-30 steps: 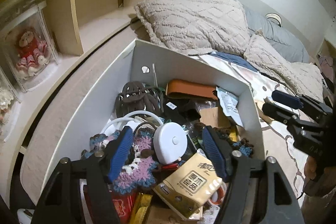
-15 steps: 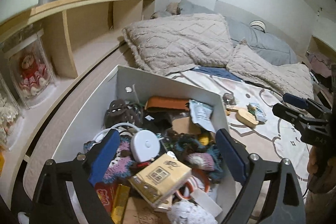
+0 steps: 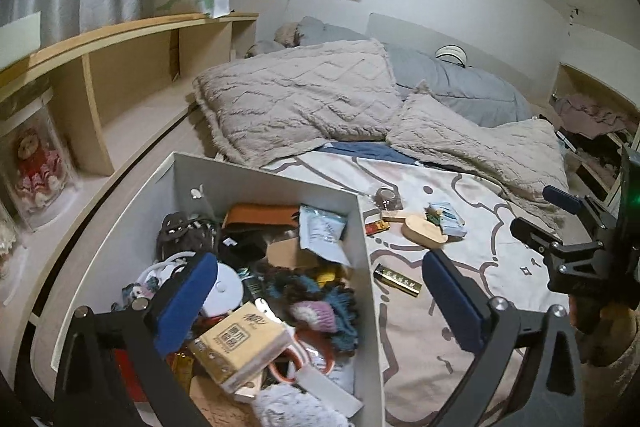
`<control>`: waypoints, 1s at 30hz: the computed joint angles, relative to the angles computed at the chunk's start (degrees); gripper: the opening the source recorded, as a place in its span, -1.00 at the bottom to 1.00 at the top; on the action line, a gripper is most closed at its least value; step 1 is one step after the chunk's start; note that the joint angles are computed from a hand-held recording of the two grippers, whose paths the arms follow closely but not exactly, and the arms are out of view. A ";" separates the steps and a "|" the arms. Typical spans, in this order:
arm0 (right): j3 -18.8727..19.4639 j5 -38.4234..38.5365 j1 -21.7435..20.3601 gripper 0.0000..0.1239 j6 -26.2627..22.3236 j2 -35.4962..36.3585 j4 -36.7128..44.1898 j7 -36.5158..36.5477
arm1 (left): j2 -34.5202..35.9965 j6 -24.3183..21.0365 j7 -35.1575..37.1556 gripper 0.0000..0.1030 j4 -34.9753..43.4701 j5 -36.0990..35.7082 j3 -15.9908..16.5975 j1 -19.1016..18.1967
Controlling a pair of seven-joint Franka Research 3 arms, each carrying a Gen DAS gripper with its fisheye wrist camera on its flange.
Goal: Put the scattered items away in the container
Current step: 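Withdraw both tools from the box back toward the bed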
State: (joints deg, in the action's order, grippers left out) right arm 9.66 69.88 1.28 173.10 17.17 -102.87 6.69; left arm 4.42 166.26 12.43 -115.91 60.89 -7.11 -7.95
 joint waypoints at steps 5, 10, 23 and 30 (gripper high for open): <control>-0.34 3.09 -1.18 0.66 -1.21 -0.98 -0.81 -3.13 | 1.53 -1.42 1.56 1.00 2.17 -0.85 -0.44 -1.07; -1.68 4.75 -1.18 0.66 -2.06 -1.78 -1.58 -4.88 | 3.87 -2.64 3.57 1.00 5.16 -1.87 -0.51 -2.81; -4.42 6.99 -2.20 0.66 -3.64 -1.59 -2.42 -8.04 | 11.98 -5.44 14.04 1.00 14.57 -7.05 0.05 -8.18; -5.02 5.04 -3.83 0.66 -4.30 0.29 -1.68 -6.71 | 17.42 -8.45 21.24 1.00 20.22 -12.02 0.55 -11.33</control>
State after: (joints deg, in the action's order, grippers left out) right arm 4.63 74.92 -2.56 168.80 17.47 -104.55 -0.02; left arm 21.84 157.81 33.67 -95.69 48.87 -6.56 -19.27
